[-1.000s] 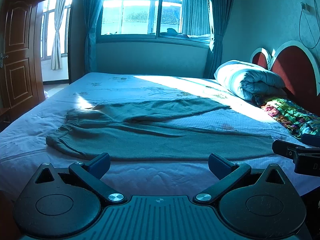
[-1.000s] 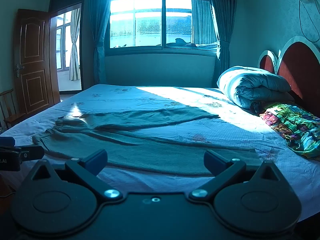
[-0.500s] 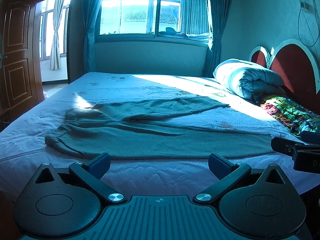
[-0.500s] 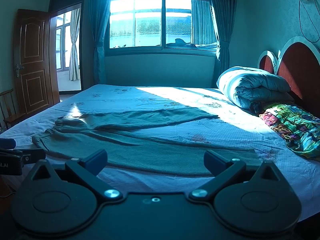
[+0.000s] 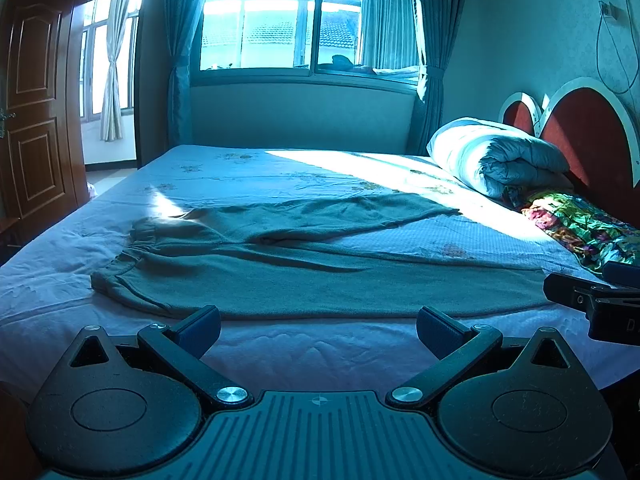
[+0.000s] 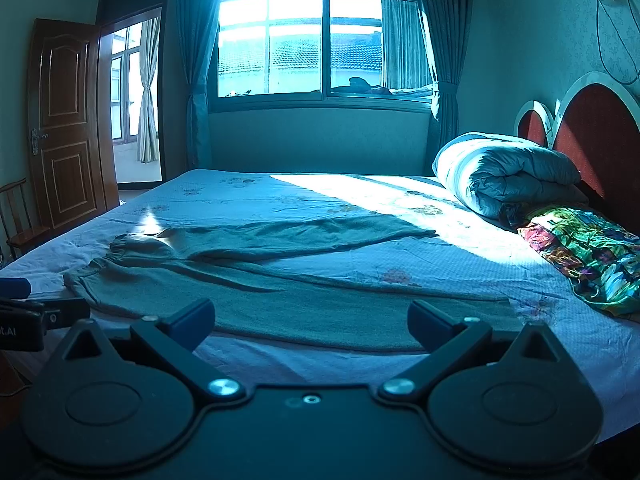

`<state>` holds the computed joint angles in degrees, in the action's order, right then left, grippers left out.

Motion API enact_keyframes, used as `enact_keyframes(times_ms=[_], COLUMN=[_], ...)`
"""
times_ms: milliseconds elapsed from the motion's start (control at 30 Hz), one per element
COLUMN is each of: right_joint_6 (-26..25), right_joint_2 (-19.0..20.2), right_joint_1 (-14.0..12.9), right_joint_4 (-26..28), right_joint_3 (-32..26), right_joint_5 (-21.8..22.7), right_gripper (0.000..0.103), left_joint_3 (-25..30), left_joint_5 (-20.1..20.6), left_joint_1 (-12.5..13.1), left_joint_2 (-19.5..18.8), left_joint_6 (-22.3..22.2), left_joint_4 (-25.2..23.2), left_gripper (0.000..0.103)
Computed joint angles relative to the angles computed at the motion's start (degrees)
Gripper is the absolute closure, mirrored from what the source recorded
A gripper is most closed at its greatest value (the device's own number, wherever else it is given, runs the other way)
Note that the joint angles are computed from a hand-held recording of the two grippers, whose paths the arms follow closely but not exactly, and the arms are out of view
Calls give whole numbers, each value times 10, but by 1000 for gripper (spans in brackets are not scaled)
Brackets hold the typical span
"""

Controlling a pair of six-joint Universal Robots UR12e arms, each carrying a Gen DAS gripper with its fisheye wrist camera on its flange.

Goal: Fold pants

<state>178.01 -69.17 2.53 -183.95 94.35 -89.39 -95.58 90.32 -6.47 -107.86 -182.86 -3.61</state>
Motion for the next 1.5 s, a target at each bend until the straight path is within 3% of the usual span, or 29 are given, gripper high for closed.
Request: enact_keyframes(times_ms=[1500], right_joint_6=[-2], right_joint_2=[1], right_joint_1=[-2], right_joint_4=[7], right_joint_3=[-1], right_joint_5=[6], right_gripper=[6], left_joint_3=[7], left_joint_5=[14], left_joint_1=[-4], left_joint_2=[-4], left_joint_6=[-4], left_joint_4=[-12], left_gripper=[0])
